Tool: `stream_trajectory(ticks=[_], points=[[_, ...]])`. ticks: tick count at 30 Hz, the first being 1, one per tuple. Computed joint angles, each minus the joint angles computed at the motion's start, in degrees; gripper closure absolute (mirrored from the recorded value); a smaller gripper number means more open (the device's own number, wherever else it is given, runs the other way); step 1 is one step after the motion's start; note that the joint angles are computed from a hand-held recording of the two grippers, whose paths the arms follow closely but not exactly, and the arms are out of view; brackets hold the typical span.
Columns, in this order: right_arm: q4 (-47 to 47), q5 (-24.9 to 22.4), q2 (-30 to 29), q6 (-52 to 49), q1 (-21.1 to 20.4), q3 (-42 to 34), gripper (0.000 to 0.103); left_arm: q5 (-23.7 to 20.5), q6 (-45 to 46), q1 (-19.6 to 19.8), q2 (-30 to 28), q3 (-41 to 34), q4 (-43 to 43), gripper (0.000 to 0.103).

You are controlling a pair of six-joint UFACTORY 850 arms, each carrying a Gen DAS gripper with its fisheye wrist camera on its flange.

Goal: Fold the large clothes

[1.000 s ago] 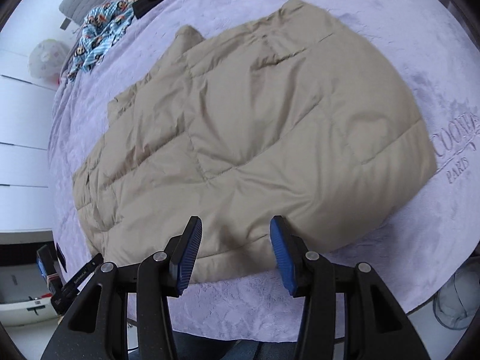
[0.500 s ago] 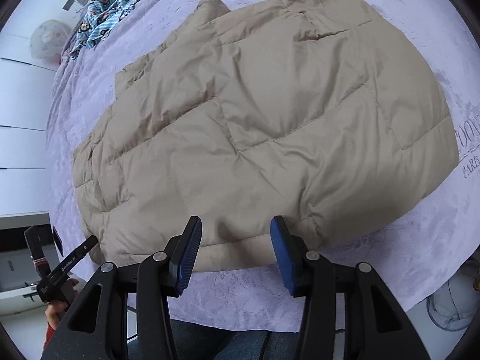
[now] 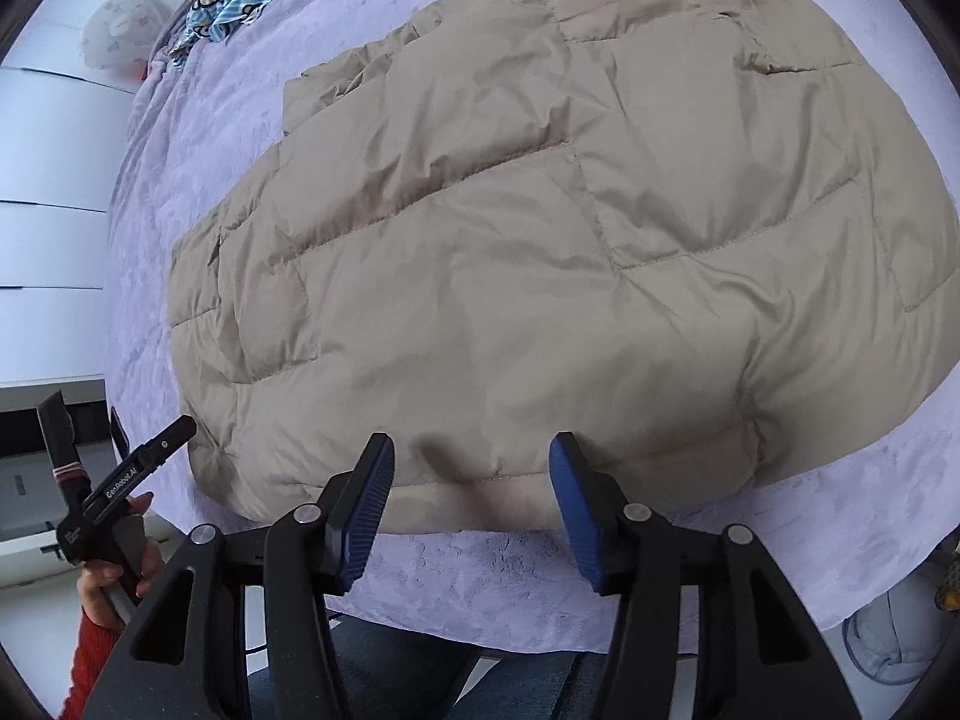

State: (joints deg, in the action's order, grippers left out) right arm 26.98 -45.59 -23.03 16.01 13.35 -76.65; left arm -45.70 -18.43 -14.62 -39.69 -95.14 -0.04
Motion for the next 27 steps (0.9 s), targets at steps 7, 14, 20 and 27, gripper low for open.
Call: stream_trajectory(ticks=[7,14,20,27], points=[[0.7,0.1,-0.4,1.0,0.7,0.0,0.038,-1.2,18.3,5.0,-4.6,-4.2,-19.9,0.000],[-0.5,-1.1,-2.7,2.1,1.5,-2.0,0.038,-12.7,39.3,8.7,-12.5,-11.0,-43.6,0.000],[-2.1,-2.4,-3.8,3.0,2.1,-3.4,0.038,-21.7,43.7,6.6,-20.5,-21.8,-46.5,0.000],[-2.8,-2.8,-2.9,4.2,1.9,-3.4,0.038,-26.6,42.7,4.7,-26.2,-30.5,-44.6,0.014]])
